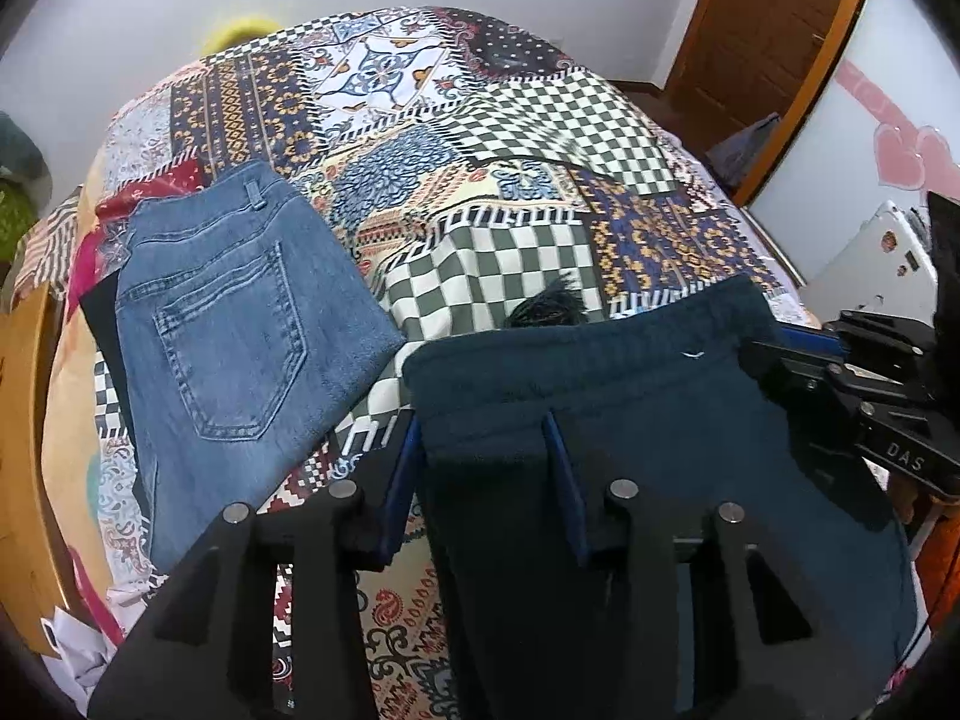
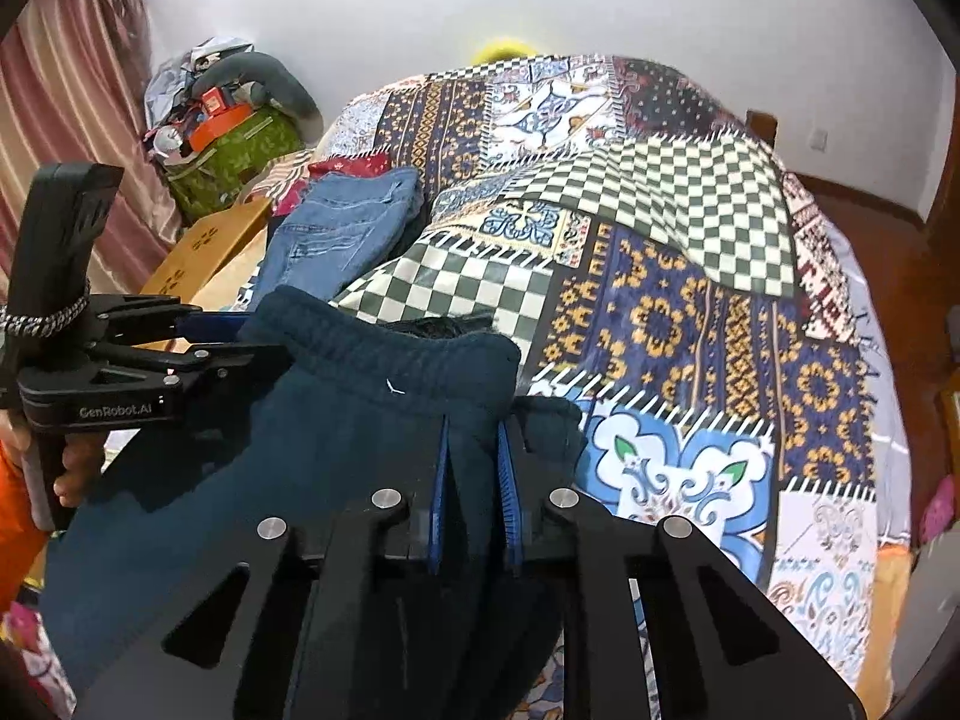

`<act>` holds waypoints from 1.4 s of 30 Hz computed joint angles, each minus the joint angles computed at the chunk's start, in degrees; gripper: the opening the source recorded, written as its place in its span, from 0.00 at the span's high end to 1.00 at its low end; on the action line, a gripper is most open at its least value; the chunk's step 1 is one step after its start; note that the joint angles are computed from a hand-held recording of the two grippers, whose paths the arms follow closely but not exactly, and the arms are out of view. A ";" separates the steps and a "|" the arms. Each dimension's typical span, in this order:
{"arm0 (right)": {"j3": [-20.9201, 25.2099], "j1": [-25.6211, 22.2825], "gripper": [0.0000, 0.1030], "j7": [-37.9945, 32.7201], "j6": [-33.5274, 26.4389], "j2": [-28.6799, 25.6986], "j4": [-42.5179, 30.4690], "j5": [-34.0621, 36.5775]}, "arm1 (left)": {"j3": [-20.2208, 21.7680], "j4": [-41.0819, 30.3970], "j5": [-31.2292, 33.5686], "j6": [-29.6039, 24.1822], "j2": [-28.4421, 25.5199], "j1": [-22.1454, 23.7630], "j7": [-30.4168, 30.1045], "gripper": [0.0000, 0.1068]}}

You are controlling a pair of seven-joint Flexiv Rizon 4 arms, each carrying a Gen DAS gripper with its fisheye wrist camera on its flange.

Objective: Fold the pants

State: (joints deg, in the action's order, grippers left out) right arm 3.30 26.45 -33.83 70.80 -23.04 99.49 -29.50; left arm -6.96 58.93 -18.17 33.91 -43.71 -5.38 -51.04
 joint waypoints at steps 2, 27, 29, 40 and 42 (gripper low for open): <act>-0.69 0.71 0.87 0.08 -1.78 -0.39 -0.41 -1.29 | 0.32 0.29 0.44 0.72 -0.28 -0.18 -0.23 0.60; 1.24 1.02 0.35 15.97 -11.56 10.56 4.80 -21.77 | -1.45 19.28 -7.31 13.54 15.12 4.03 5.99 0.16; 1.84 0.73 0.18 18.82 -11.46 11.44 5.93 -23.83 | -1.16 21.02 -8.29 13.04 16.23 4.32 6.47 0.16; 7.16 -0.50 0.18 12.69 -8.05 8.99 8.52 -5.00 | 1.85 17.46 -1.79 -1.32 12.52 2.88 2.50 0.15; 7.57 -0.37 0.18 10.31 -7.95 8.08 8.43 -1.30 | 1.51 14.23 -1.59 -5.33 10.73 3.05 2.03 0.15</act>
